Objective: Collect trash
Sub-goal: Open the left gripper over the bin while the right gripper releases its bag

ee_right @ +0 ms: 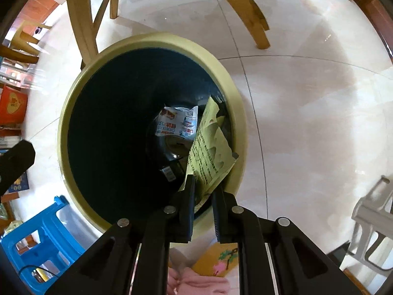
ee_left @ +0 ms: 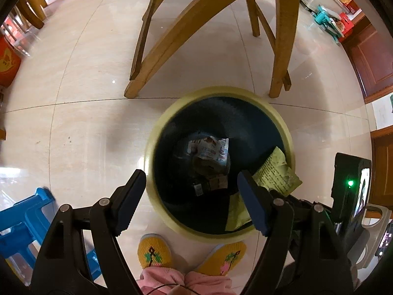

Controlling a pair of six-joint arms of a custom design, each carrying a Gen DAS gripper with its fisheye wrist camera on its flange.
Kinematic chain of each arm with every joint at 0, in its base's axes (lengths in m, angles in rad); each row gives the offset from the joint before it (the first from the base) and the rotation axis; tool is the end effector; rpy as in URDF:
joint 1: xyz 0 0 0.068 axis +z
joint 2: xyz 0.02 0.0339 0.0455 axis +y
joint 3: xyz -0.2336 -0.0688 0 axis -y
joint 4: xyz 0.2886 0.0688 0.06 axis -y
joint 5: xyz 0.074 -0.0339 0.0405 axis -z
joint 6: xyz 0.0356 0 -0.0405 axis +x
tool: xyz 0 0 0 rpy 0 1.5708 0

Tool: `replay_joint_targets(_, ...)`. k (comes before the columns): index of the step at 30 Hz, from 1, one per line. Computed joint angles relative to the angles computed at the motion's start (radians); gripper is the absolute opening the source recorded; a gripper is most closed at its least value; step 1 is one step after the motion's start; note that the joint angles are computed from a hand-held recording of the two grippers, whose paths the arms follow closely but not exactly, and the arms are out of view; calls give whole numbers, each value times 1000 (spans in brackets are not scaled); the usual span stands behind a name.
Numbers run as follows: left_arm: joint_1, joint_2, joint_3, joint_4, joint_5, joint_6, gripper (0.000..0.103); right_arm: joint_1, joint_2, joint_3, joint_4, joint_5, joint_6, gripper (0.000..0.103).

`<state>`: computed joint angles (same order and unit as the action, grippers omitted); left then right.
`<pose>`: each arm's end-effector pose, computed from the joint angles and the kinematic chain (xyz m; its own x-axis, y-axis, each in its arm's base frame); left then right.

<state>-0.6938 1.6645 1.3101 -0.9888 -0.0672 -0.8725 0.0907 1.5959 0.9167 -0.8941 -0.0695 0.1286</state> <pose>0.2768 -0.2271 0.1955 -0.9613 -0.1944 -0.1952 -0.1710 0.9766 -0.1308 0.2864 0.0285 0.1029 -0.9992 0.0376 0.0114 0.0383 0.9969 0.0685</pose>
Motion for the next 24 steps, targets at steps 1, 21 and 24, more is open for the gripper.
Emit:
replay_joint_targets(1, -2, -3, 2, -5, 2, -3, 75, -3, -2, 2, -3, -4, 2, 12)
replay_joint_targets(21, -39, -55, 328, -380, -35, -9, 85, -129, -276, 334, -494, -223, -100, 15)
replay_joint_targets(24, -49, -49, 456, -497, -34, -28, 85, -147, -266, 506, -642, -249, -132, 15)
